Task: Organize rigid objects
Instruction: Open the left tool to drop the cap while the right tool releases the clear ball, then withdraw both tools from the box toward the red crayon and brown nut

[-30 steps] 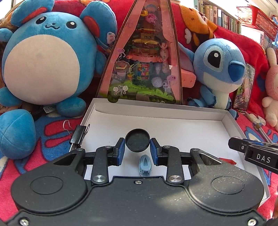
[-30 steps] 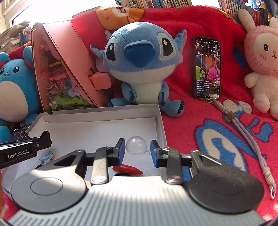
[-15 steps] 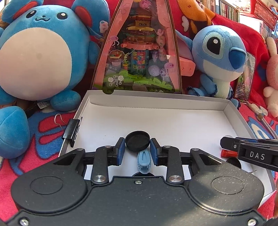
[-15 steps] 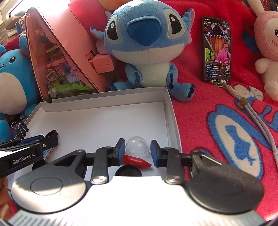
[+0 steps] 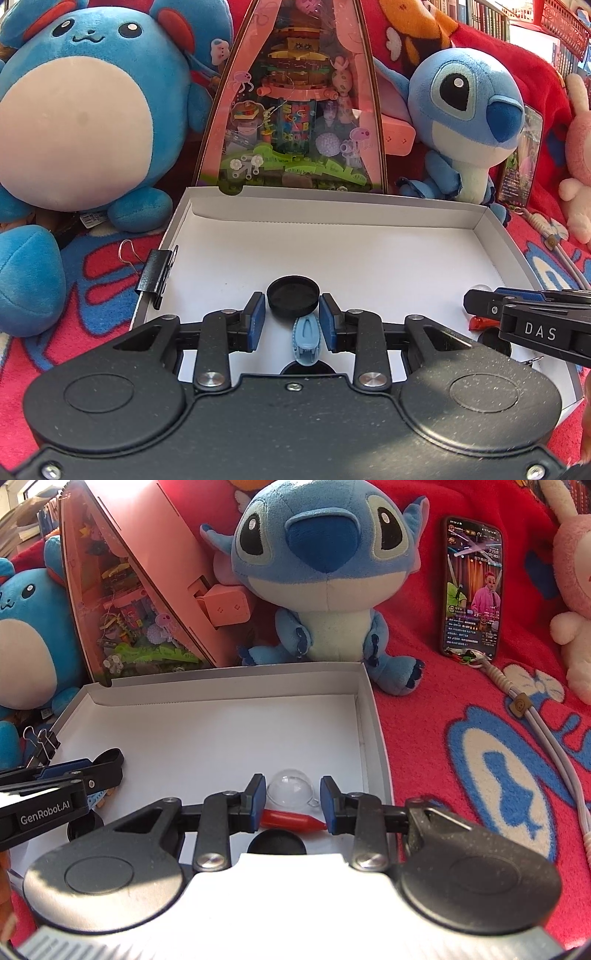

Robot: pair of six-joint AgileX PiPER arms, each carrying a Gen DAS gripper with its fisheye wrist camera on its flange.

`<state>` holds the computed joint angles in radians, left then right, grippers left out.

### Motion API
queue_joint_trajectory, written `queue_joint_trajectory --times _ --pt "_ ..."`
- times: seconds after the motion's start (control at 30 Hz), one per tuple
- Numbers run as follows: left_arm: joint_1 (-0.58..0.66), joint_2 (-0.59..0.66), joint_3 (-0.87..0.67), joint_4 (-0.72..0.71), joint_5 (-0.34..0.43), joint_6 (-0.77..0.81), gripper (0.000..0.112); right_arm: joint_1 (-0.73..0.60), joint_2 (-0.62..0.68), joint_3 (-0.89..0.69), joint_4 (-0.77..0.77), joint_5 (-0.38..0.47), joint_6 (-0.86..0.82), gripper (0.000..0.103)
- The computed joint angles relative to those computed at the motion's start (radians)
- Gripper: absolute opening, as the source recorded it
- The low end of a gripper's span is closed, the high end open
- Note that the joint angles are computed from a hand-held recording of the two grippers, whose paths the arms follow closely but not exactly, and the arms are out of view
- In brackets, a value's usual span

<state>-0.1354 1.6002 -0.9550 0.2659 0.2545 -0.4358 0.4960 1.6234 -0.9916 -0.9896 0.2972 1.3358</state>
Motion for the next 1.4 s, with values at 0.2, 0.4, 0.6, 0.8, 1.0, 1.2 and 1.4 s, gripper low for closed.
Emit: queue_joint_trajectory --times 0.2,0.4,0.6,0.8,1.0,1.2,1.4 --pt "-0.002 -0.006 -0.002 -0.074 0.014 0.083 0.038 0.001 -0.002 -0.002 0.046 0.005 -0.045 0.037" --pt "-0.009 -0.041 0.012 -0.032 0.025 0.042 0.042 -0.004 -0.020 0.019 0.020 -0.016 0.005 0.043" --pt "0.011 -0.150 0.062 -0.182 0.032 0.204 0.052 -0.012 -0.093 0.095 -0.202 -0.061 0.253 0.057" --pt "0.027 -0.326 0.172 -0.359 0.047 0.438 0.058 0.016 -0.222 0.208 -0.438 -0.082 0.451 0.067" --pt "0.048 -0.535 0.306 -0.486 0.118 0.596 0.059 0.135 -0.371 0.348 -0.587 0.008 0.545 0.074" --pt "0.114 -0.759 0.440 -0.647 0.255 0.765 0.060 0.331 -0.533 0.513 -0.614 0.146 0.577 0.078" --pt "0.144 -0.956 0.533 -0.648 0.413 0.756 0.060 0.760 -0.620 0.692 -0.557 0.495 0.755 0.082"
